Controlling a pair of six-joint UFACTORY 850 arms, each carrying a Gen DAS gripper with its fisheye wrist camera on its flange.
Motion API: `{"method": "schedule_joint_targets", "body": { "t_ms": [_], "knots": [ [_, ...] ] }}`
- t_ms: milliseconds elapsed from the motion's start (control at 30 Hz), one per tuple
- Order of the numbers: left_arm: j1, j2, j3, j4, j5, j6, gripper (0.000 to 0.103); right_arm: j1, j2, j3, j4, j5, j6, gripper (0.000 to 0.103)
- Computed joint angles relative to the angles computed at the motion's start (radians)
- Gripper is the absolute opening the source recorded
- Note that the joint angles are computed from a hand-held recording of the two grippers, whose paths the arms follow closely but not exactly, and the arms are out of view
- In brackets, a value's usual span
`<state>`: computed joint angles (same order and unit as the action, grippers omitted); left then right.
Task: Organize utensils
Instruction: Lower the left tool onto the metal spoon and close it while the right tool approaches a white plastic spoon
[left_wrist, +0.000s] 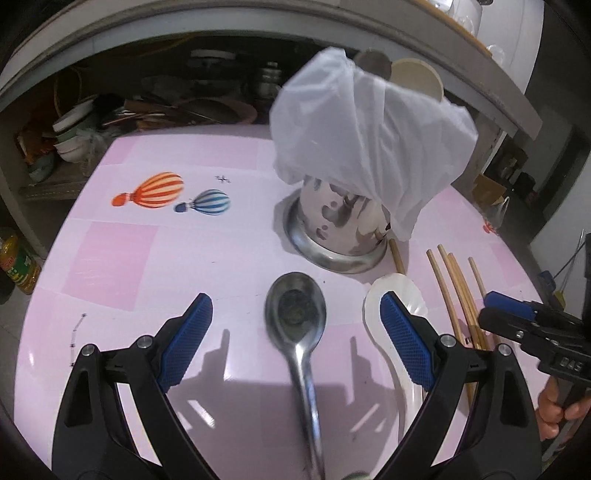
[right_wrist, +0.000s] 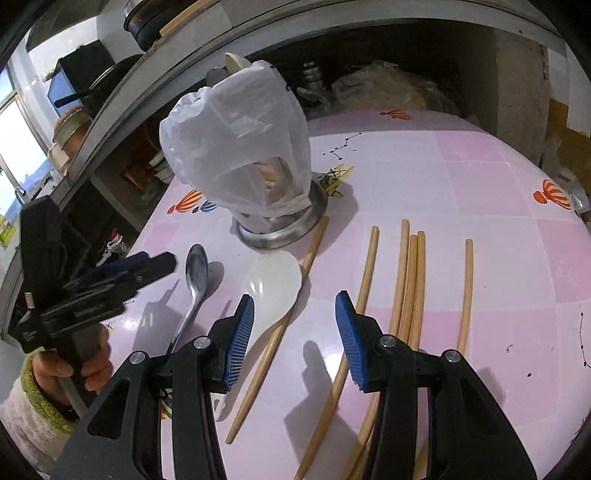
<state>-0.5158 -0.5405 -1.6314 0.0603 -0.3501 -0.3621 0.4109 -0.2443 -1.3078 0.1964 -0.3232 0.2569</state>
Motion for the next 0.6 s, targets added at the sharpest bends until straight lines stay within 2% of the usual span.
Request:
{"method": "schedule_joint_targets", "body": {
  "t_ms": [167, 300, 533, 600],
  "knots": [
    [-0.021, -0.049, -0.058, 0.162, -0.034, -0.128, 0.088, -0.009, -0.002, 0.005, 0.038, 0.001, -0.037, 0.045],
    [-0.031, -0.079, -0.097, 0.231, -0.075, -0.17, 0.087, -0.015, -0.007, 0.007, 0.072, -0.006, -0.065, 0.045],
    [-0.024, -0.126, -0.157, 0.182, -0.156, -0.14, 0.065, -0.021, -0.009, 0.005, 0.103, -0.006, -0.094, 0.045],
    [-0.022, -0.132, -0.162, 0.165, -0.166, -0.132, 0.062, -0.021, -0.009, 0.005, 0.101, -0.006, -0.091, 0.045]
  ]
}}
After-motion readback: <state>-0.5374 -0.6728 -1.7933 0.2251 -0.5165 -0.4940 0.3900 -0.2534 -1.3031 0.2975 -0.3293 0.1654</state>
